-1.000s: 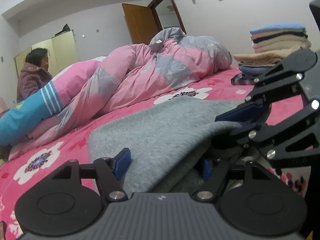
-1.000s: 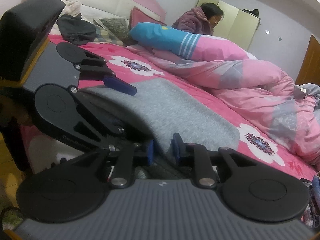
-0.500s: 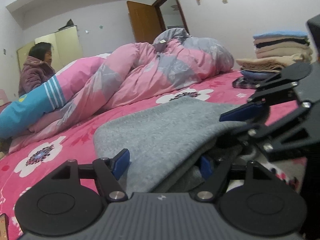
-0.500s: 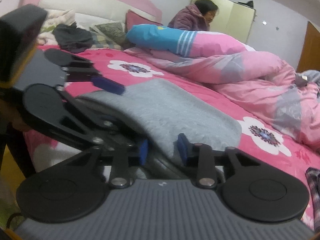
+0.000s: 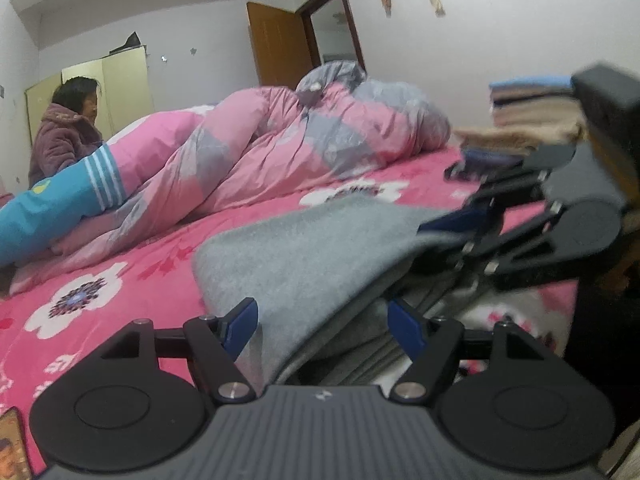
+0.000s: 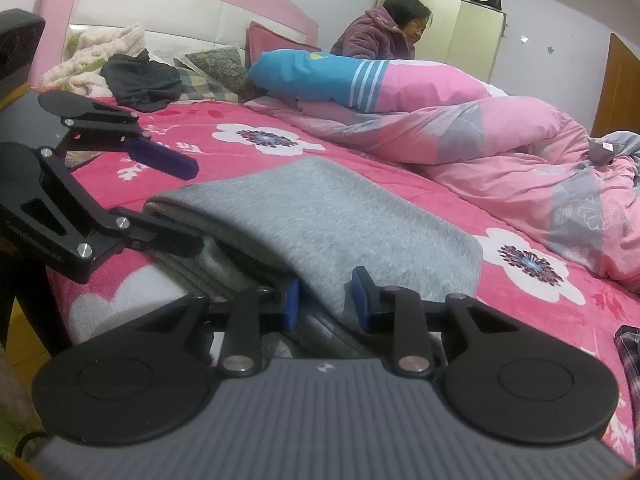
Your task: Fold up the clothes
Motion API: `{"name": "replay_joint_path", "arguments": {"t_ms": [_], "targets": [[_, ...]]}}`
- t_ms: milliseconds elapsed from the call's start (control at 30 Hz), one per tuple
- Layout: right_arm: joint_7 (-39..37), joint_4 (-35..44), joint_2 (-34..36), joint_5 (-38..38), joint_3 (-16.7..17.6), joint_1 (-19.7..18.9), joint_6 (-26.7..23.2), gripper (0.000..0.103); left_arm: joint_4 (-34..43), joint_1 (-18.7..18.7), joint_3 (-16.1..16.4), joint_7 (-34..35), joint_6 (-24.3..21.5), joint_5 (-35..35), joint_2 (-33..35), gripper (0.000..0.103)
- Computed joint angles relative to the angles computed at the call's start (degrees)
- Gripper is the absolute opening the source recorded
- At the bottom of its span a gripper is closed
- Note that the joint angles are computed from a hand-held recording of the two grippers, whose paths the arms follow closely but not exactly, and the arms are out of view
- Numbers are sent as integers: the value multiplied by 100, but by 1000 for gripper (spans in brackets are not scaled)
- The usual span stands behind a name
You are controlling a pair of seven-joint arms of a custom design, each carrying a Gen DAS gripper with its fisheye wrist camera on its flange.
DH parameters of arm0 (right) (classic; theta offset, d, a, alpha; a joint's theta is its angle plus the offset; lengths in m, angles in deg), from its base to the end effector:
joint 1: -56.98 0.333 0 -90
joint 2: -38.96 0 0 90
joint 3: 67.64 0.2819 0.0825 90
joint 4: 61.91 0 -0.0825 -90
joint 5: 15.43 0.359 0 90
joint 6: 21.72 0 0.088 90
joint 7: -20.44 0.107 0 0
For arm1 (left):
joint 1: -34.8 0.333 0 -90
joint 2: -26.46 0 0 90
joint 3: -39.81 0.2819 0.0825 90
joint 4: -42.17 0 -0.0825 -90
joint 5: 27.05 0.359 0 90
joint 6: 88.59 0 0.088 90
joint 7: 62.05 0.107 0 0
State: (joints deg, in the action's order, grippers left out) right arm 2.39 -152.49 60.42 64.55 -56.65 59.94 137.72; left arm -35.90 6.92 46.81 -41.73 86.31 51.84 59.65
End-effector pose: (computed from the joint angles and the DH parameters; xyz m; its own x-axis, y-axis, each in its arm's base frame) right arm 0.6618 0.1003 0.4657 0.6599 -0.7100 0.2460 -0.1311 -0.4312 -0.8927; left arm 0.6170 -0.3401 0.4400 -0.3448 -0.9061 -0.2452 -0.2734 0.3468 -0.8972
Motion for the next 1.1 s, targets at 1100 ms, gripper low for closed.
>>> {"name": "replay_joint_path", "arguments": {"t_ms": [1100], "targets": [[-519,-207,-248,390,-124,21,-444,34,708,-145,98,293,-916,-1183,595,77]]}}
